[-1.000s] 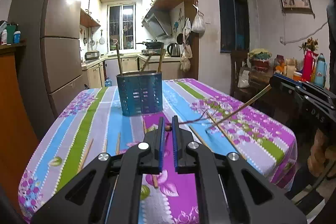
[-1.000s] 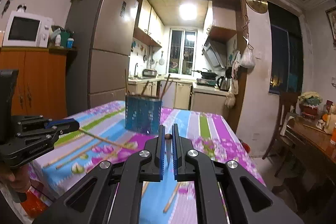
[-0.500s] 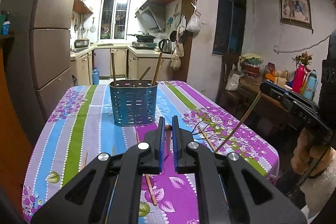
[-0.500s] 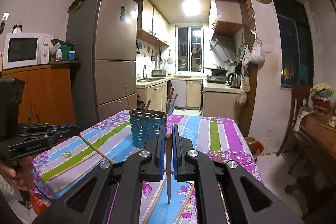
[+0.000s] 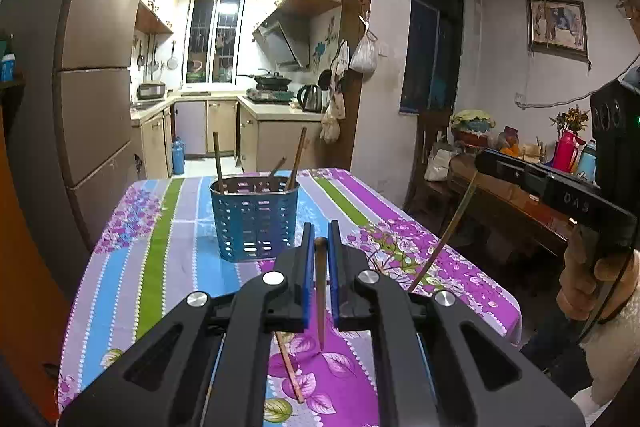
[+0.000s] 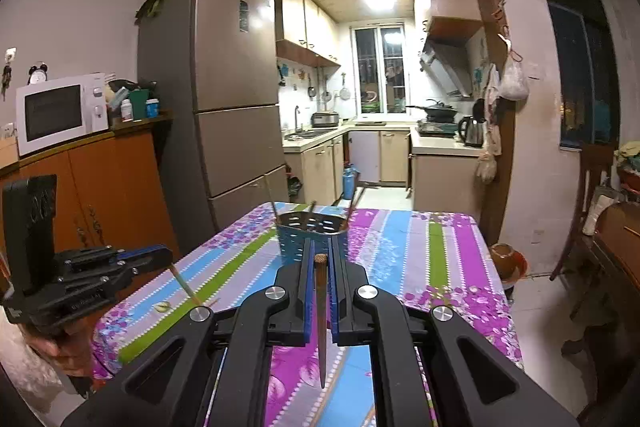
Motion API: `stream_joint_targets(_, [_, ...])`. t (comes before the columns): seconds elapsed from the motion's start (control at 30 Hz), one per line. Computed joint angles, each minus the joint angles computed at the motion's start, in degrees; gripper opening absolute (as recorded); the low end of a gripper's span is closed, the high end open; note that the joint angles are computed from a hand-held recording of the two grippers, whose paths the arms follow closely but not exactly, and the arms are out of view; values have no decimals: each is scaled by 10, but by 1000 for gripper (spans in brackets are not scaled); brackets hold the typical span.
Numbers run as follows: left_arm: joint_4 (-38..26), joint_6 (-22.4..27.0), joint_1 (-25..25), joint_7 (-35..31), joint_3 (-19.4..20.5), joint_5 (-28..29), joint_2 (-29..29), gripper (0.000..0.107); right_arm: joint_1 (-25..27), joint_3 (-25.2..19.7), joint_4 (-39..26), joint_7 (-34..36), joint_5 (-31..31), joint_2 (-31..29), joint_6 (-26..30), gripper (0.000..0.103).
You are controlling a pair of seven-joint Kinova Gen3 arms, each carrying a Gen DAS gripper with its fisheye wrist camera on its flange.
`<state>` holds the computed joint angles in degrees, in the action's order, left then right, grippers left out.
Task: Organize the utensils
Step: 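Lift the chopstick with the right gripper and carry it over the holder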
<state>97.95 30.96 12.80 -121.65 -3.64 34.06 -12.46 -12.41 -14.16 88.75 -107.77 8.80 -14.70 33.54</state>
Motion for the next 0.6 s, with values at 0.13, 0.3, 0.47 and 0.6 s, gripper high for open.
stream_joint_targets(0.13, [4, -17, 0, 3, 4, -12, -6, 5, -10, -5, -39, 5, 2, 20, 22, 8])
stream_joint_targets(0.3, [-21, -19, -2, 7, 1, -23, 8, 5, -28, -2, -94, 5, 6, 59, 55, 8])
stream_joint_targets(0.47, [-95, -22, -16, 3, 7, -24, 45, 5, -44, 1, -174, -37, 59, 106, 69, 8])
stream_joint_targets(0.6, [-167, -38, -38, 24, 31, -45, 83, 5, -67, 11, -238, -89, 138, 143, 65, 8])
